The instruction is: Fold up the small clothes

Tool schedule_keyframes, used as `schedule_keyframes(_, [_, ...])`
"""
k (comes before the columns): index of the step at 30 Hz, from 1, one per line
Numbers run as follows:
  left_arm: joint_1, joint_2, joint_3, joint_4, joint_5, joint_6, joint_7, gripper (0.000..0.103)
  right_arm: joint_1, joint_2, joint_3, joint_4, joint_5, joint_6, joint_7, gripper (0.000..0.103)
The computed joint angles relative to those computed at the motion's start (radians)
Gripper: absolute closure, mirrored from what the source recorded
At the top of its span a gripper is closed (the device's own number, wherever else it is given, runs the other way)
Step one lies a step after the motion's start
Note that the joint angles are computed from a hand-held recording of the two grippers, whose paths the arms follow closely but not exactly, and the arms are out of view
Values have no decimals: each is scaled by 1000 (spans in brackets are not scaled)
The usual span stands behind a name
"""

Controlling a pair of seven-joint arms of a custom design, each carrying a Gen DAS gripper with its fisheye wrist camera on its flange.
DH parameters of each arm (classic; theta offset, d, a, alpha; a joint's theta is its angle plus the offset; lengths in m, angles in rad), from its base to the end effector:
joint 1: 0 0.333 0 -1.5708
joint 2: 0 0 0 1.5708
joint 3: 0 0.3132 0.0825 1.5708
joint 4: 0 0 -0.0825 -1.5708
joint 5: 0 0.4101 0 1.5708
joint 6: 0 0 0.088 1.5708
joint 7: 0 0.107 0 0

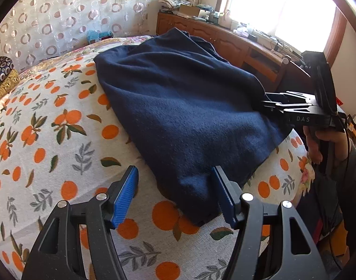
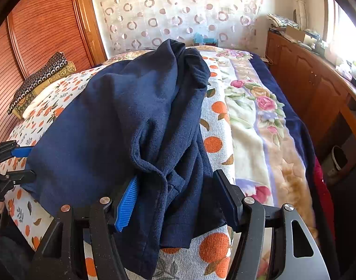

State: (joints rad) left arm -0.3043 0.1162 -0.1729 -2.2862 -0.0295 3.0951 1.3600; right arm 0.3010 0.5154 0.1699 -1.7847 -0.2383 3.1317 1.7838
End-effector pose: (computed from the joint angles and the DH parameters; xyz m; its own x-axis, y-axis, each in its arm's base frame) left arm 0.5271 -0.2684 0.3618 -0.2819 -0.9438 0.1726 -0.7782 0.1197 -0.6165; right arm 0.6435 0.3314 0.3504 0.4470 -0.8923 -0.0630 -0.6183 -0.2573 -0.7426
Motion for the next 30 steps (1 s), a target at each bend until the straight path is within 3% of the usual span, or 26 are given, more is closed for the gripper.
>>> schedule_keyframes(2, [33,6,-46,2,-75,2,65,43,1,-3,1,0,-4,-6,-6,44])
schedule_keyframes(6, [10,18,-29,8,-82,19,71,45,-78,0,99,-5,21,-17,-80,71])
schedule_keyframes(8, [2,26,-22,15,-79,24,68,47,-116,5,149,-4,46,-27,-119,79])
schedule_keyframes(9, [-13,30,-7,21,-64,23,56,51,-121,6,155,-2,56,-28,-131,82])
schedule_keyframes(11, [-60,29,46,30,9,10,1,76,-120,2,156,-6,70,-22,-146,86])
schedule_keyframes(12, [-66,26,55,33,30,6,-13,82,-133,1,171,-11,81,-13,-157,87])
schedule_keyframes(13, [-47,19,34,32,16,8,7,90,-160,-2,200,-22,95,1,-172,87])
schedule_keyframes(15, [46,-11,-75,22,-133,19,149,92,-197,-21,244,-50,109,34,-189,88])
schedule_keyframes(16, [92,-34,-133,18,-251,27,252,92,-230,-32,281,-69,113,57,-199,88])
schedule_keyframes(18, [121,-92,-179,17,-457,32,437,92,-332,-56,393,-107,107,95,-216,89])
schedule_keyframes(22, [41,-214,-109,25,-665,27,657,93,-470,-140,541,-169,45,152,-193,89])
schedule_keyframes(25, [-19,-300,-40,35,-689,25,711,93,-618,-210,691,-210,-16,194,-150,89])
schedule_keyframes(27, [-36,-347,-8,40,-669,19,707,93,-768,-234,844,-223,-79,208,-107,89])
schedule_keyframes(28, [-23,-361,-9,43,-636,14,684,93,-828,-245,905,-222,-111,208,-86,89])
schedule_keyframes(30, [44,-379,-42,48,-537,3,596,93,-864,-262,944,-203,-147,193,-60,90])
